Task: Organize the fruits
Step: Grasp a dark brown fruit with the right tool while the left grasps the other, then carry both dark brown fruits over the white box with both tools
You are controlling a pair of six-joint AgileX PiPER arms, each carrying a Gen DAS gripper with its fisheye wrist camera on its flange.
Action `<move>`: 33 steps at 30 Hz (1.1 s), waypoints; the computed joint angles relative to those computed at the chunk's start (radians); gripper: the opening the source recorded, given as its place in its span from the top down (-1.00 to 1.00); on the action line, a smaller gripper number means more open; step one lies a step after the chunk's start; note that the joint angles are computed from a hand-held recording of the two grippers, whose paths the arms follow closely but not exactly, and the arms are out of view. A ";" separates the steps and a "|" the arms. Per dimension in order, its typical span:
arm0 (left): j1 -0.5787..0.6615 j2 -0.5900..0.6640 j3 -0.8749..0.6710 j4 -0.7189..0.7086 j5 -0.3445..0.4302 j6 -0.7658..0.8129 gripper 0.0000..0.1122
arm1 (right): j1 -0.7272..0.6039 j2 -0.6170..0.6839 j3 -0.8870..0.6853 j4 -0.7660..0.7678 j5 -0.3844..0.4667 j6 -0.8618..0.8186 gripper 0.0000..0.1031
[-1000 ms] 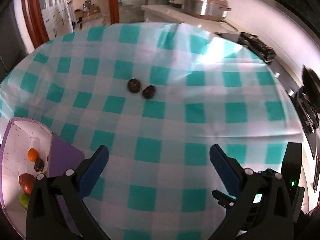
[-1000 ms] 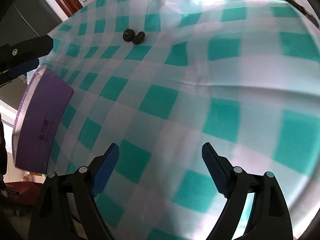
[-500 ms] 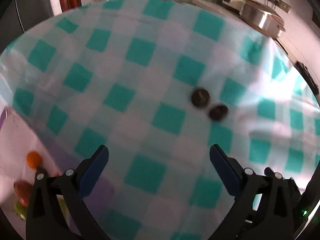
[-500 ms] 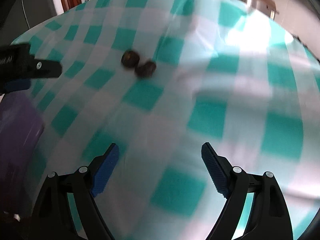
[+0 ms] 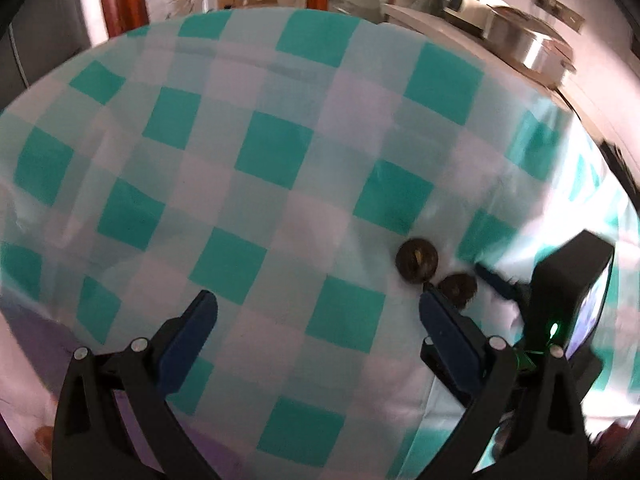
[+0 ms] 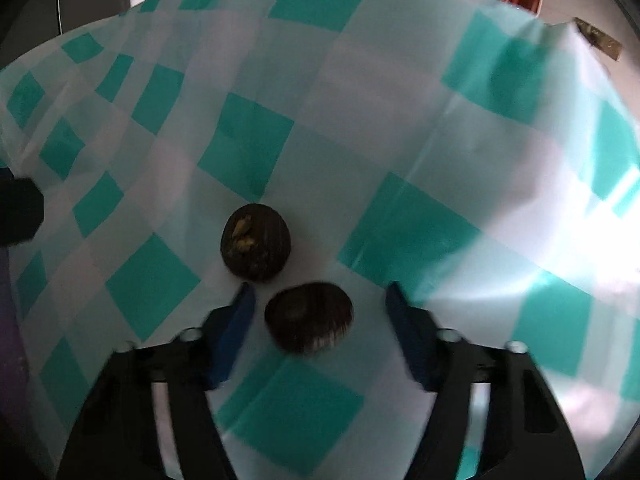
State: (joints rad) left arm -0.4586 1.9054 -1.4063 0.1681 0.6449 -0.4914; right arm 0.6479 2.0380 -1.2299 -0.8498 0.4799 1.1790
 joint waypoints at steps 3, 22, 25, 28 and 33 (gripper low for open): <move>0.002 0.066 -0.089 -0.042 0.038 0.017 -0.80 | -0.011 -0.034 0.067 -0.061 -0.054 0.083 0.22; -0.197 0.384 -0.352 0.130 0.048 0.043 0.29 | 0.144 -0.414 0.555 -0.188 0.020 0.630 0.22; -0.203 0.296 -0.203 0.097 -0.026 0.070 0.29 | 0.176 -0.469 0.603 -0.188 0.037 0.653 0.22; -0.248 0.184 -0.031 0.109 -0.074 0.077 0.29 | 0.225 -0.542 0.658 -0.152 0.051 0.639 0.22; -0.376 0.030 0.196 0.136 -0.063 -0.023 0.29 | 0.497 -0.646 0.758 -0.068 0.145 0.791 0.22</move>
State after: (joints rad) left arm -0.8348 1.9357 -1.2101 0.3043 0.5817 -0.5146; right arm 1.1446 1.3915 -0.4724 -0.9182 0.6251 1.9696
